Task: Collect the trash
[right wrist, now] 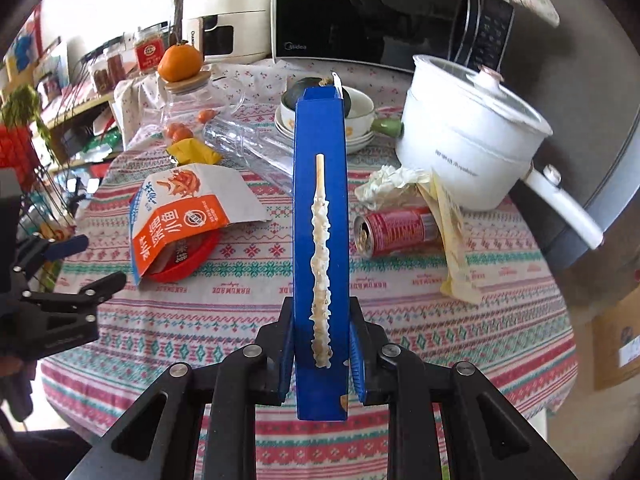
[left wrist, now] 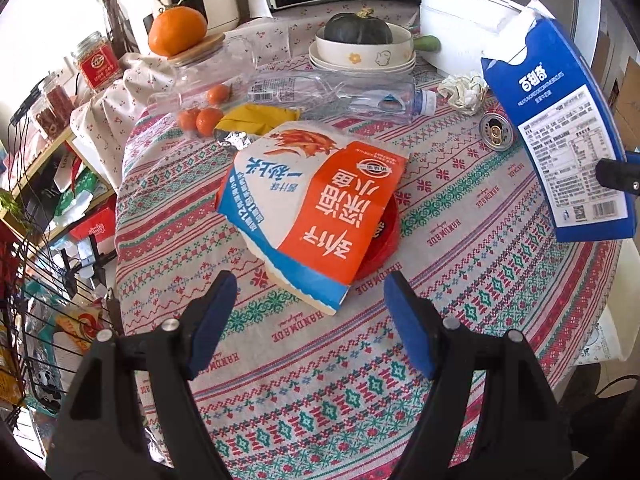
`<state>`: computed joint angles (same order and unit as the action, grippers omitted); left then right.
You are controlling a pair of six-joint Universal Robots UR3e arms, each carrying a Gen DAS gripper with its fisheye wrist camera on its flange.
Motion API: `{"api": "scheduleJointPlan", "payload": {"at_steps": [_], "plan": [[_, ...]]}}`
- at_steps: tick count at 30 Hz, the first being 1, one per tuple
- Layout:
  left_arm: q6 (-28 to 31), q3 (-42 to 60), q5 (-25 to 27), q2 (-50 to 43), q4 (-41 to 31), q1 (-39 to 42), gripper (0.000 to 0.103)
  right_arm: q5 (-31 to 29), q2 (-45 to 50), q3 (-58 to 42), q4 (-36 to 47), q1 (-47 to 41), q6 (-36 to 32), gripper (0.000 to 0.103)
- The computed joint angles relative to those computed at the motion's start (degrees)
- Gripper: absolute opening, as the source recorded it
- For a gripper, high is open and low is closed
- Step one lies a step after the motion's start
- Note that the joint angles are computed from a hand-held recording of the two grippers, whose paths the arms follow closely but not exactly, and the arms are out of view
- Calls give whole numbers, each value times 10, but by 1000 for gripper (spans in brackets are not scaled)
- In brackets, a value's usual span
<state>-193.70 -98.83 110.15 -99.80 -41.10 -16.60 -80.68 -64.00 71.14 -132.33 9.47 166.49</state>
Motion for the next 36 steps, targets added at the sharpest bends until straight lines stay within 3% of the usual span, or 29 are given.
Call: {"api": "scheduleJointPlan", "payload": {"at_steps": [3,6,12,15,16,17,21,26,36], "plan": [[11,56,74,-63,-9,-43,76,42,-30,30,23,-27,-1,24],[14,110,148,-121,-24,-75,76,45,-48,57,25,-32,1,24],[4,183,206,-186,-55,-92,74,49,-58,70,33,-43,-6,24],[1,201,218,-202,-68,-91,58,43,-57,74,33,-43,-12,24],[-7,212,221,-209,-83,-90,41,40,-56,76,33,-42,-13,24],[-13,218,212,-211,-97,-86,23,36,-55,78,32,-43,-14,24],[-8,206,206,-205,-93,-81,18,29,-55,91,29,-50,-17,24],[-21,168,182,-151,-53,-68,5,36,-63,105,24,-62,-18,24],[-64,24,32,28,39,-16,2,81,-107,135,34,-96,-19,24]]}}
